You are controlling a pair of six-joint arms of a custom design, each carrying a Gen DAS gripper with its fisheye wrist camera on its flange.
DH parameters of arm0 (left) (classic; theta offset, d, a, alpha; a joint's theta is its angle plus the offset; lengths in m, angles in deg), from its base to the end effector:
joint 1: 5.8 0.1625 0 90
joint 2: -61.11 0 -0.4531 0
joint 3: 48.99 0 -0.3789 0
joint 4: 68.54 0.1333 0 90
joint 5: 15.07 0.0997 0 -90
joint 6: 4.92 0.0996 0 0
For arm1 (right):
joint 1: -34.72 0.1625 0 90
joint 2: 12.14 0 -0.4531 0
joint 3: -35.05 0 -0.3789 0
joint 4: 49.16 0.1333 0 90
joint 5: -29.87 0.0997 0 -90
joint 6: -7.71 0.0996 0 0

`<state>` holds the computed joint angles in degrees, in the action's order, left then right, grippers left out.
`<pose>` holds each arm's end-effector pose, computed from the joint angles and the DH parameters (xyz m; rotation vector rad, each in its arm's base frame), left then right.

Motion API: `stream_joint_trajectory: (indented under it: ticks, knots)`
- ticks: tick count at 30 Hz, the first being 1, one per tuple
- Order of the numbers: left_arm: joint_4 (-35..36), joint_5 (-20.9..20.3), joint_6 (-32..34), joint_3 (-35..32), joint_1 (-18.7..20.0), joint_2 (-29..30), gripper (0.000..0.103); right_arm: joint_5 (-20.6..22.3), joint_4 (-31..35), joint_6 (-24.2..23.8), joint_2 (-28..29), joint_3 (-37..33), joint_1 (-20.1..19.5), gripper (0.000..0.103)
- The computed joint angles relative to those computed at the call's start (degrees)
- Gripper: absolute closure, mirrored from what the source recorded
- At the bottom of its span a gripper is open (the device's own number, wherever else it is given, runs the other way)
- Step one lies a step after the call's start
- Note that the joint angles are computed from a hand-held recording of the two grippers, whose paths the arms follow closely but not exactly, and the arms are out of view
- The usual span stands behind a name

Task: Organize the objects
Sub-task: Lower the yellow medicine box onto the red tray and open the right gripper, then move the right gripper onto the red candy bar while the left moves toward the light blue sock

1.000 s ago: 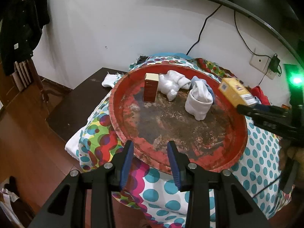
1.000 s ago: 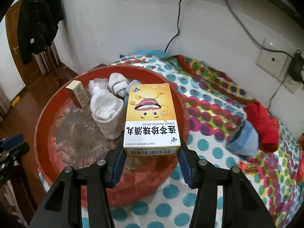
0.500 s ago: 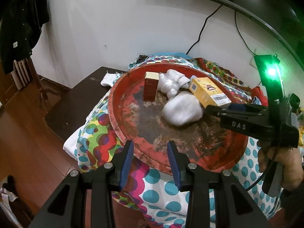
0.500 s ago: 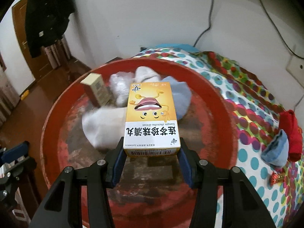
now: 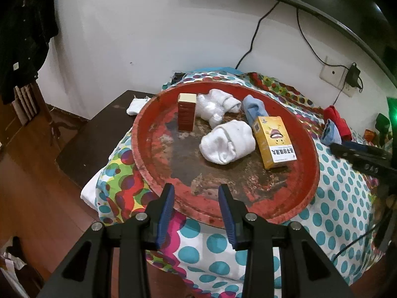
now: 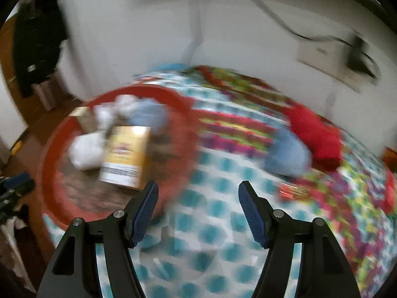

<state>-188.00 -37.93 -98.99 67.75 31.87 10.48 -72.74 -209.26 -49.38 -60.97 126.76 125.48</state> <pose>-0.2564 -0.4823 0.0758 -0.3015 2.0240 -1.0784 0.1210 -0.7075 0.2049 1.2399 -2.3927 0.4345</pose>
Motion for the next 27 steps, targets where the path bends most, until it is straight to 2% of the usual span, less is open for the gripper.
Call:
stream_joint_trajectory:
  ticks: [5,8,12,15,17,20,27]
  knots:
    - [-0.88,0.21,2.8,-1.09,-0.17,1.5,0.066,-3.34,0.81,2.26,1.67,-7.09,-3.18,0.033]
    - [-1.1,0.11,4.34,-1.79,-0.01,2.3,0.066,-3.76,2.22,2.92,2.81,-9.91,-4.31,0.032]
    - [-3.3,-0.26,6.73,-1.93,0.13,3.0,0.066,-4.51,1.76,1.9,4.86,-11.64,-4.56,0.028]
    - [-5.64,-0.54,8.74,-1.72,0.12,3.28,0.066,-5.18,2.72,2.51,6.58,-13.46,-4.61,0.028]
    - [-4.64,-0.43,8.06,-2.11,0.15,3.43,0.066,-5.42,3.01,3.53,7.53,-14.46,-4.76,0.028]
    - [-12.93,-1.37,13.13,-0.57,0.33,3.63,0.066,-5.59,2.87,3.43,8.39,-15.23,-5.01,0.028]
    - [-10.88,-1.8,13.48,-1.69,0.6,4.45,0.066,-5.56,1.4,2.78,9.31,-15.42,-5.08,0.028]
